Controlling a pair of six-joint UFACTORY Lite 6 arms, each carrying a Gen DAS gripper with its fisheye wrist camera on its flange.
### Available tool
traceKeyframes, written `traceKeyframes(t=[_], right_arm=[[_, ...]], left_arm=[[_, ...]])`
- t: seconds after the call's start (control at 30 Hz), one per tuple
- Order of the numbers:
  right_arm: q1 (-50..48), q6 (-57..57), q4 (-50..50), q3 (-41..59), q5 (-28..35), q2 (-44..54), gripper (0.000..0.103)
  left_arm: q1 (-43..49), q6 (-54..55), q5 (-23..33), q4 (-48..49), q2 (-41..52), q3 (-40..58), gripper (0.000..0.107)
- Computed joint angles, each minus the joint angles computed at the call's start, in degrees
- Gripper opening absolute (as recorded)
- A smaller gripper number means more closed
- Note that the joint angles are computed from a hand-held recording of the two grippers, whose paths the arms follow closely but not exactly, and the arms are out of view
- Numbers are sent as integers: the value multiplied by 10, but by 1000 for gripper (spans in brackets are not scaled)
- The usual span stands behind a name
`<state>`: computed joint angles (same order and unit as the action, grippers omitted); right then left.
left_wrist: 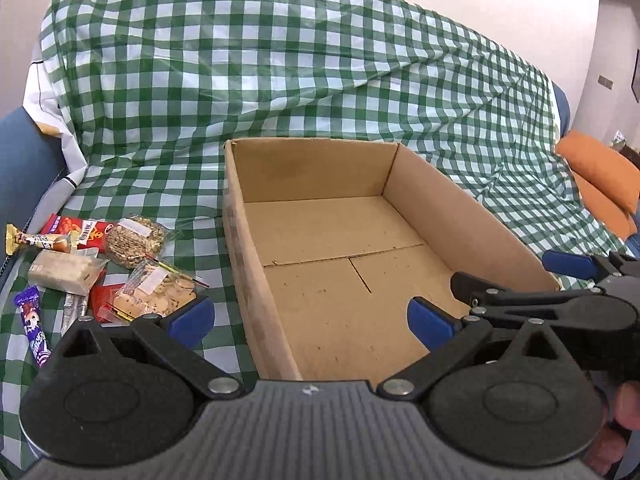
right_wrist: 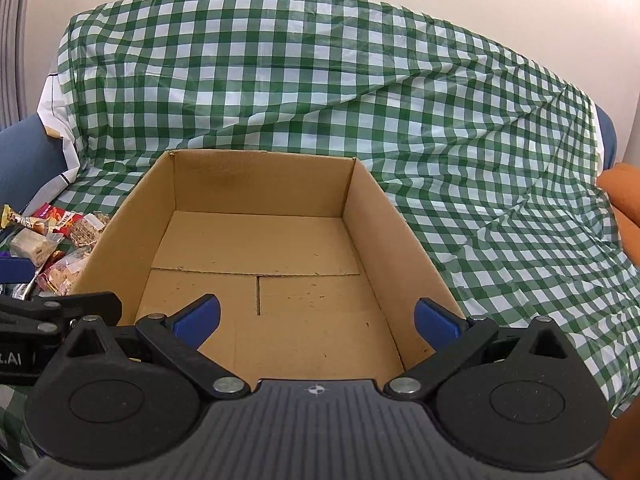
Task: Organize snacks
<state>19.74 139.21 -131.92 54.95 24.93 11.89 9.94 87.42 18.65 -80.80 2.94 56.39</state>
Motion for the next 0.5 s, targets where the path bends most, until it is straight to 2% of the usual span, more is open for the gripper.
traceKeyframes(t=[0.1, 0.2, 0.4, 0.5], right_arm=[[1, -22, 19, 2, -3, -1, 102], [-5, 13, -16, -3, -2, 0, 102], [3, -65, 53, 6, -17, -3, 101], [2, -65, 51, 7, -19, -1, 100]], left_arm=[[-1, -22, -3, 24, 2, 3, 103], [-2, -41, -7, 40, 7, 7, 103], [-7, -89, -11, 88, 10, 15, 103], [-1, -103, 14, 104, 16, 24, 103]])
